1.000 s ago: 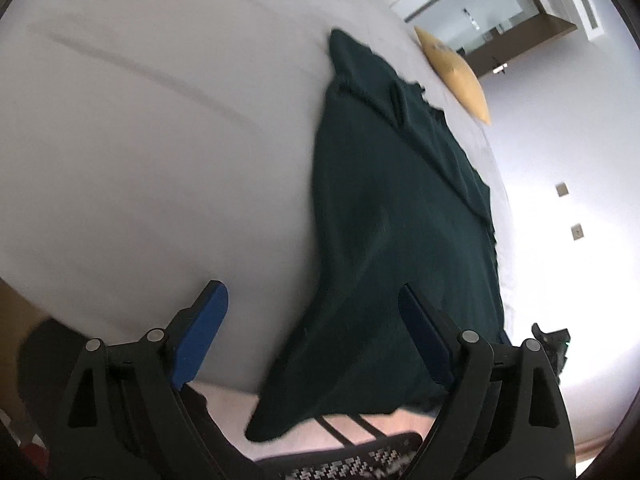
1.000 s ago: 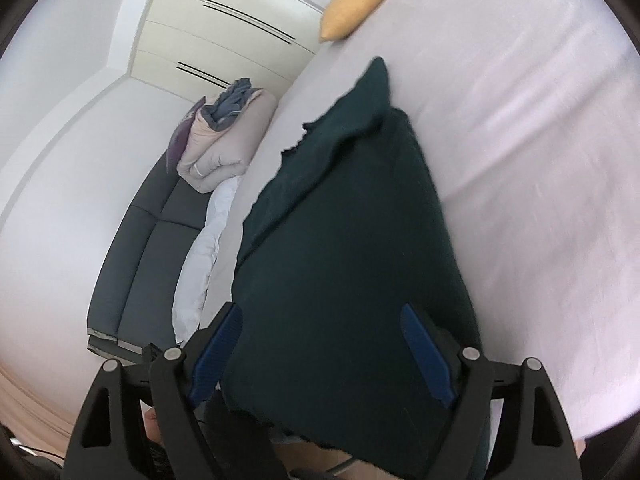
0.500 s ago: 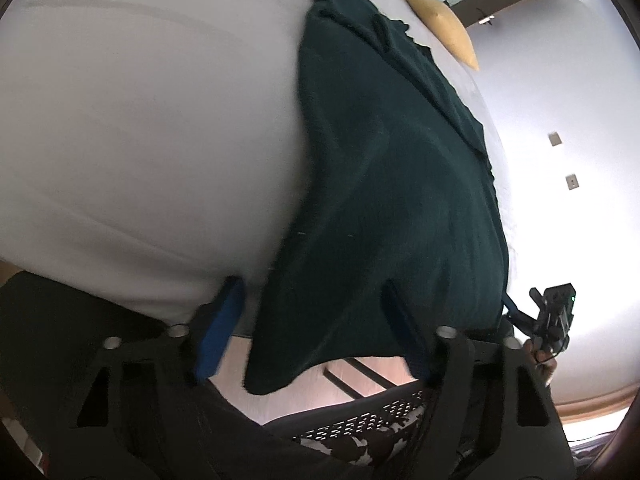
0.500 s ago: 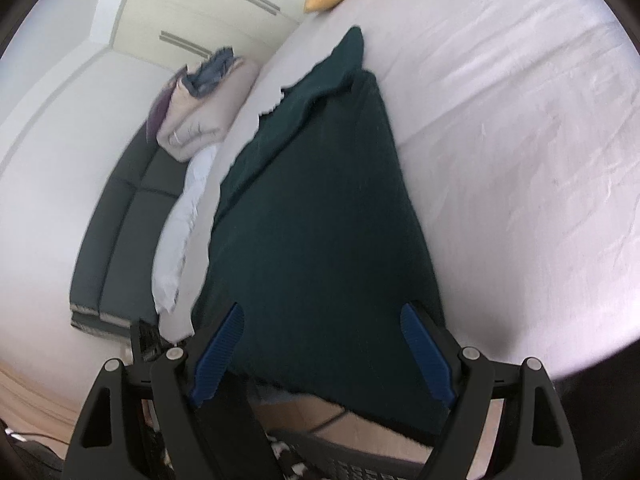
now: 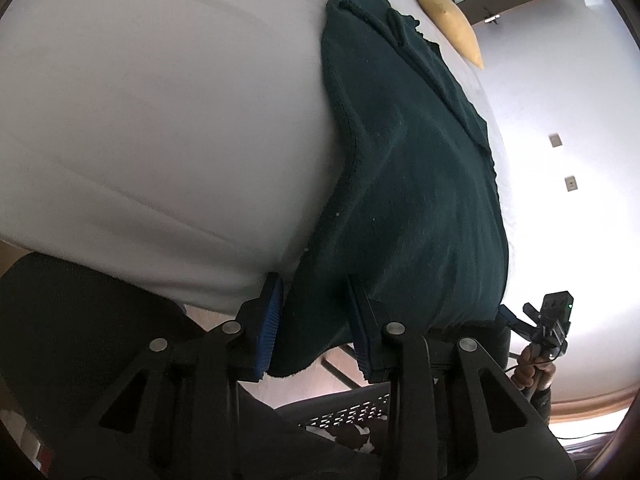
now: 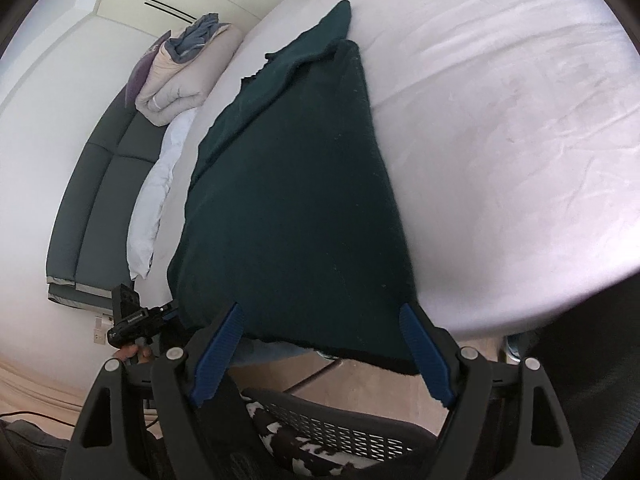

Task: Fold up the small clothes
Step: 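Lift the hem with both tools and fold it toward the collar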

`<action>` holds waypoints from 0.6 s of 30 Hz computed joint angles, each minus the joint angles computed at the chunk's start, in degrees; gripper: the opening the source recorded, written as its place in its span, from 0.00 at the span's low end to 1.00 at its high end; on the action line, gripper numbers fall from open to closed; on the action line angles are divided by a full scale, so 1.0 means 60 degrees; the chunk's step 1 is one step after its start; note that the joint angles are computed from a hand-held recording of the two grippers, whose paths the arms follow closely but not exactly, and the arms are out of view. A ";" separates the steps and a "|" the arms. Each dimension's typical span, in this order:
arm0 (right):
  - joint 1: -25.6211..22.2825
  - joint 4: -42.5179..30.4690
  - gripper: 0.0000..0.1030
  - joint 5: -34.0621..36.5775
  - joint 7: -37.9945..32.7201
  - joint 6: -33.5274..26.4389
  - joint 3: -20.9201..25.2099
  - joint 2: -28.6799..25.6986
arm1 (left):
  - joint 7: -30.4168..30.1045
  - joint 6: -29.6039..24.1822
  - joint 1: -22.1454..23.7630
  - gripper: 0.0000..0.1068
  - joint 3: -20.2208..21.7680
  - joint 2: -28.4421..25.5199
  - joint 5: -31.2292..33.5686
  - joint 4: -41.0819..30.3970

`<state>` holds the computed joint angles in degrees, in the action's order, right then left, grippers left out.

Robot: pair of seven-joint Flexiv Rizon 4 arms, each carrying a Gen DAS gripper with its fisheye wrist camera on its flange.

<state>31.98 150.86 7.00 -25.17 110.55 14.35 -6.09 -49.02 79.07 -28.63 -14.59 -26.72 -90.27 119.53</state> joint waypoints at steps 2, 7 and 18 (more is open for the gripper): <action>0.0238 0.0021 0.81 0.0264 -0.0033 -0.0166 -0.0139 0.0093 | -0.0806 -0.0169 0.0088 0.29 0.0087 0.0007 0.1043 0.0107; -0.0417 0.0059 0.81 -0.0441 0.0389 0.0191 0.0288 -0.0194 | -0.0770 -0.0147 0.0351 0.50 -0.0333 -0.0178 0.1244 -0.0145; -0.0588 0.0264 0.81 -0.0862 0.0893 0.0656 0.0333 -0.0496 | -0.0375 -0.0079 0.0377 0.08 -0.0444 -0.0199 0.0902 -0.0065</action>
<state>28.45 152.44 1.83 -19.81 114.48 16.35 -9.06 -51.28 78.60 -26.37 -17.25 -27.92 -84.85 119.13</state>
